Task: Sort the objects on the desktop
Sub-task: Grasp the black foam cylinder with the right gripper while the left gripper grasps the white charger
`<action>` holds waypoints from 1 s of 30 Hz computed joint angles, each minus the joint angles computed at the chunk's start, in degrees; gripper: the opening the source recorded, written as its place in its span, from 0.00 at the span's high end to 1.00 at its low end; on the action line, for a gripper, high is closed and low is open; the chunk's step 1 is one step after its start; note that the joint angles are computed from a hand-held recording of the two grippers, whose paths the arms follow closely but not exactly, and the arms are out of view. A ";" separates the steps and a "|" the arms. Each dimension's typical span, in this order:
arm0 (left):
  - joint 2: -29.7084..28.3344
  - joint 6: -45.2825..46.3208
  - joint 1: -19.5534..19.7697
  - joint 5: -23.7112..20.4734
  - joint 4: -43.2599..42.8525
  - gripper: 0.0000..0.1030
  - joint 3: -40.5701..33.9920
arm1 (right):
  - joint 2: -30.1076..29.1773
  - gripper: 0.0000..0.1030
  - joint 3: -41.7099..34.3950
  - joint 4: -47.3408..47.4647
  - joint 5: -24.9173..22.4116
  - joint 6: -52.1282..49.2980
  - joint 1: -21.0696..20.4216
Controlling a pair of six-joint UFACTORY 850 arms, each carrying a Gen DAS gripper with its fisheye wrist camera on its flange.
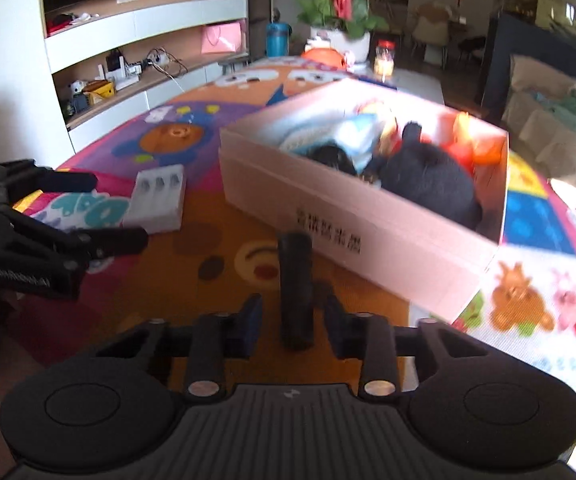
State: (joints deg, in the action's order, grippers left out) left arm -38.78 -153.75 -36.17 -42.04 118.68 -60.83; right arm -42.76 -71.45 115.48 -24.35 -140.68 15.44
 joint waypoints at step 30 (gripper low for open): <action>-2.85 -2.26 0.11 9.11 9.18 0.01 -5.90 | -1.25 0.51 -1.39 24.66 -2.23 -13.82 -5.24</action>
